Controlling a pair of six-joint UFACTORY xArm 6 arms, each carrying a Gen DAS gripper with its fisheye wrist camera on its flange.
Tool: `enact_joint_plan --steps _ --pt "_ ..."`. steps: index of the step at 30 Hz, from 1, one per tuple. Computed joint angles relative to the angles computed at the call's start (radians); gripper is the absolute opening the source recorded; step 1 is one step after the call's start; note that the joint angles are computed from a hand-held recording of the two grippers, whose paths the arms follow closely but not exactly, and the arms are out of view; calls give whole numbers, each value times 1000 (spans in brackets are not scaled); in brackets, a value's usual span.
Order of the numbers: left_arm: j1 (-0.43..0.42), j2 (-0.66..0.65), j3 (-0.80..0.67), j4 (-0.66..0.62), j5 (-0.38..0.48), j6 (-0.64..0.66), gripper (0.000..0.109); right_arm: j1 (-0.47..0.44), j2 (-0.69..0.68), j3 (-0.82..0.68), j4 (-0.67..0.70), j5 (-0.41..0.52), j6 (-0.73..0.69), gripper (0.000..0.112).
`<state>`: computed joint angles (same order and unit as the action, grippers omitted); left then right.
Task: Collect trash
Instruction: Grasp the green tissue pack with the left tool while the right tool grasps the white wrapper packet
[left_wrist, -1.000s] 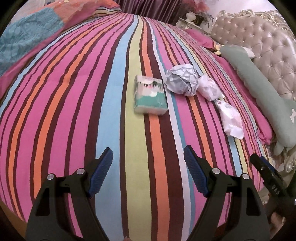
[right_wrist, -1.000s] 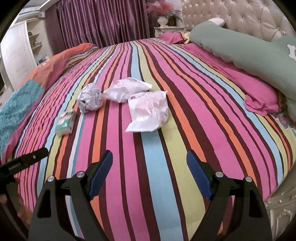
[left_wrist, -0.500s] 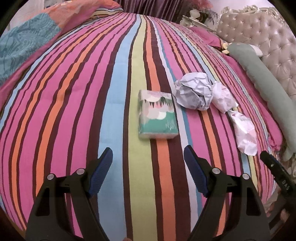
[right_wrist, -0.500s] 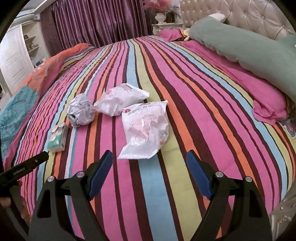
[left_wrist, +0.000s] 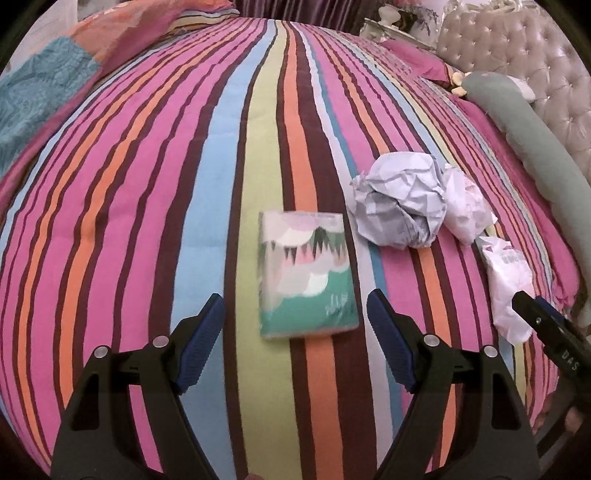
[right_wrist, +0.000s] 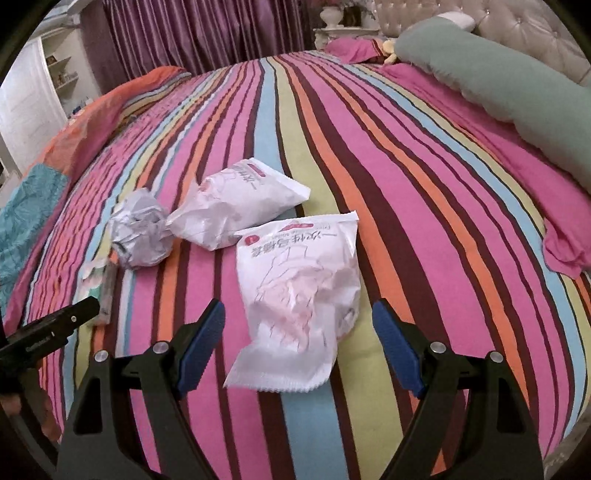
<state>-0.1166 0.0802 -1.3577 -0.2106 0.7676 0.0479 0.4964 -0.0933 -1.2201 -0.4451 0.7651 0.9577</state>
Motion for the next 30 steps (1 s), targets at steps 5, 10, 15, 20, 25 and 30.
enact_joint_plan --steps 5,10,15,20,25,30 --pt "-14 56 -57 55 13 -49 77 -20 35 -23 43 -21 -36 78" --pt "-27 89 -94 132 25 -104 77 -20 70 -51 25 -13 -59 78" --pt "-40 118 -127 207 33 -151 77 -33 89 -56 43 -26 -67 78" --pt "-56 110 -100 280 -3 -177 77 -27 120 -88 23 2 -78 78" --pt "-58 85 -58 292 -58 -142 51 -16 120 -89 -34 21 -36 72" --pt "-60 66 -43 313 -64 -141 49 -14 80 -44 -59 13 27 67"
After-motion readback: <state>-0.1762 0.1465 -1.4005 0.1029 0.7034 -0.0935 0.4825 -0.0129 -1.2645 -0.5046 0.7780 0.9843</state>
